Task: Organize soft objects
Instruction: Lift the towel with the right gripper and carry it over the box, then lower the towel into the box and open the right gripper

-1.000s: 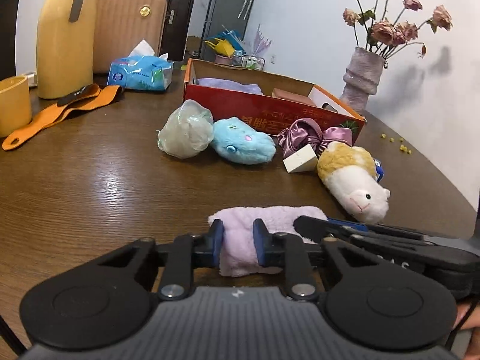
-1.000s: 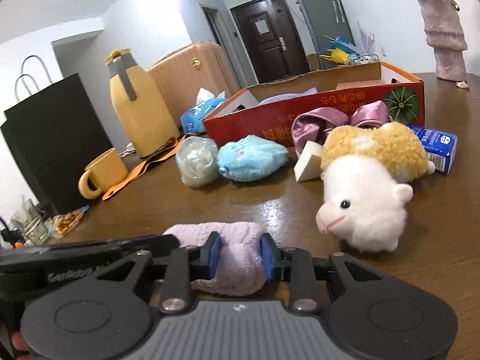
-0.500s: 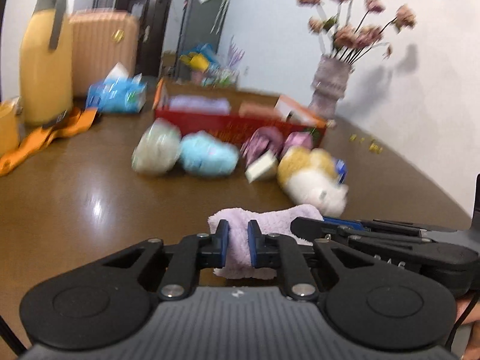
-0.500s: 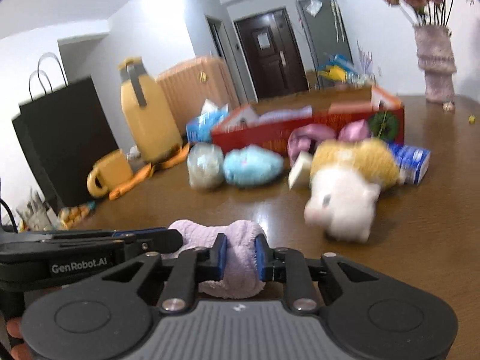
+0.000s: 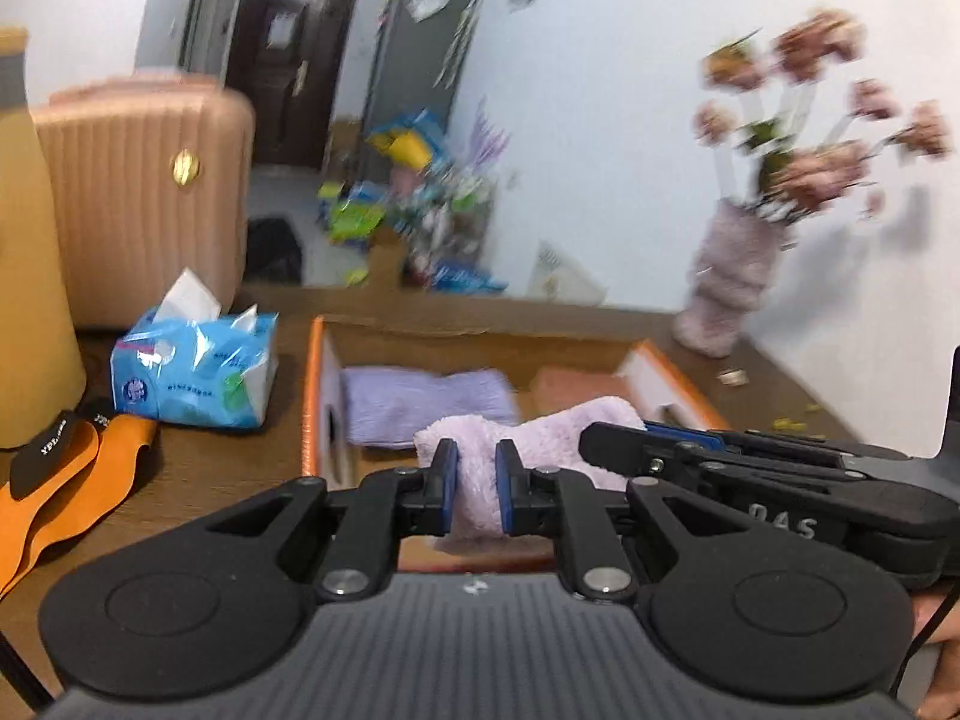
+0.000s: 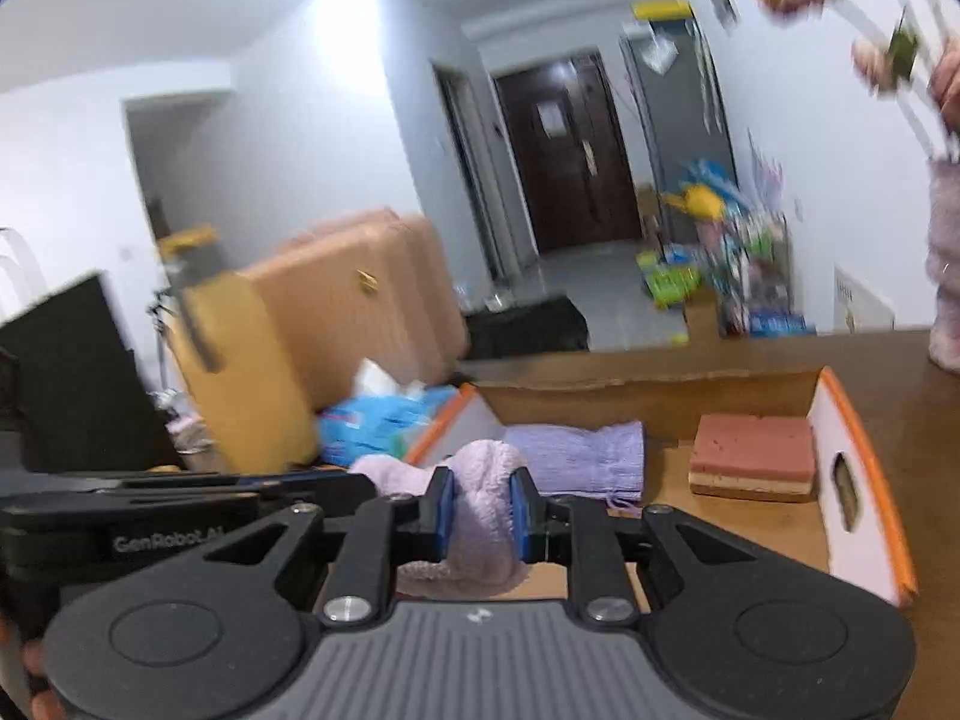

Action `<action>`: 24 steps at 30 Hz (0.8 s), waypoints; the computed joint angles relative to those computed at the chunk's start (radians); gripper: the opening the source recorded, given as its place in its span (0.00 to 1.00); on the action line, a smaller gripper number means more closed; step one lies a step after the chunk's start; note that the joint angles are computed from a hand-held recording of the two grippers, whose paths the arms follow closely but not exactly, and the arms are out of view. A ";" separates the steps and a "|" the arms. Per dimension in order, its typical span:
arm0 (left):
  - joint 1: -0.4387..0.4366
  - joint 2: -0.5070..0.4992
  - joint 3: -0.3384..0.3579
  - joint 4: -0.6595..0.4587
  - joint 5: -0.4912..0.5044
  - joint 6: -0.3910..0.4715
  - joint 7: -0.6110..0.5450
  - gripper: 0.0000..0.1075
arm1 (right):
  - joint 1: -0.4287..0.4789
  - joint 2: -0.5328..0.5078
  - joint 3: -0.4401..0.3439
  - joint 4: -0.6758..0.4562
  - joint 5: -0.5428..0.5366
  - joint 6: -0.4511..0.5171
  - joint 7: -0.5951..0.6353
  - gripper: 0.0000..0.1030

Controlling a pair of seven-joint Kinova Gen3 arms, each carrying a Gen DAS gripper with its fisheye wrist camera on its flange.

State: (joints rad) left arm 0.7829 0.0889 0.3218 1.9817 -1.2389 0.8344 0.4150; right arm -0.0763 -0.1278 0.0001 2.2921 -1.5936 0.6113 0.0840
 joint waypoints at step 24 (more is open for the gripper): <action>0.155 -0.006 0.016 0.031 0.005 0.317 -0.036 0.42 | -0.079 0.005 -0.082 -0.121 0.464 -0.201 -0.446 0.58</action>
